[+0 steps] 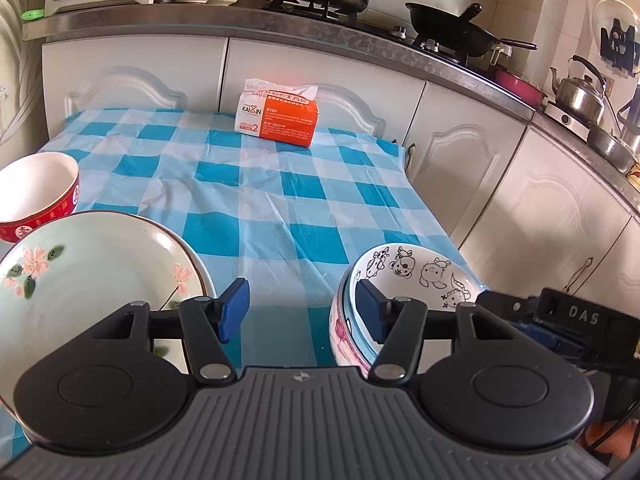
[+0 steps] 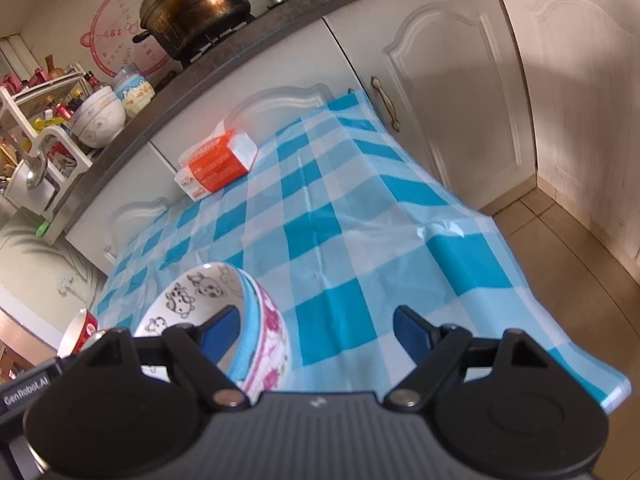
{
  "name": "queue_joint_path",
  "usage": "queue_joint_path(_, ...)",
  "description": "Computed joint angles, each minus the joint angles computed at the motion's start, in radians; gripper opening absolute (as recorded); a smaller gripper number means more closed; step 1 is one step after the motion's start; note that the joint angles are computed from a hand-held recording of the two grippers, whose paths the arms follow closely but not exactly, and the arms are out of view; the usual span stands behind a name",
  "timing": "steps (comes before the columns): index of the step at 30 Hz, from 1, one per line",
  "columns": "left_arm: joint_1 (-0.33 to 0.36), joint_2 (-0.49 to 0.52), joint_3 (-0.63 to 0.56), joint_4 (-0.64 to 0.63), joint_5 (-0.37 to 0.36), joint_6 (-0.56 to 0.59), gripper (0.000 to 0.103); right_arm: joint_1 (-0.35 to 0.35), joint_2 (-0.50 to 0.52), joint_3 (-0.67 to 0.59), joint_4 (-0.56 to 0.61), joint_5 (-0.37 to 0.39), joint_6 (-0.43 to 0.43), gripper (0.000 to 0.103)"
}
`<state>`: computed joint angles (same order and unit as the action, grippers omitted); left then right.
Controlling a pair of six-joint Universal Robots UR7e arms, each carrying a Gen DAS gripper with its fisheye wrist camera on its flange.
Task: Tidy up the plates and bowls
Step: 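Move both grippers to the red-and-white bowl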
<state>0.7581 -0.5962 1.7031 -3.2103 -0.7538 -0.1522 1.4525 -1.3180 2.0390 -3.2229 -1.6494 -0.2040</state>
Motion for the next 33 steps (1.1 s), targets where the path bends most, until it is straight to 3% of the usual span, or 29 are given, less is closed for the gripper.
queue_joint_path(4,-0.006,-0.004,0.014,-0.026,0.012,0.018,0.080,0.019,-0.001,0.007,-0.046,-0.007,-0.025,0.087)
queue_joint_path(7,-0.011,-0.012,0.029,-0.045,0.026,0.022,0.092,0.029,0.000,0.007,-0.059,-0.011,-0.028,0.097)
queue_joint_path(9,-0.014,-0.018,0.041,-0.061,0.039,0.028,0.099,0.034,0.001,0.009,-0.070,-0.013,-0.034,0.097)
queue_joint_path(21,-0.021,-0.074,0.120,-0.123,0.098,0.033,0.103,0.073,0.016,0.015,-0.115,-0.012,-0.082,0.097)
queue_joint_path(33,-0.028,-0.134,0.185,-0.209,0.174,0.032,0.103,0.122,0.034,0.005,-0.090,-0.019,-0.111,0.097)
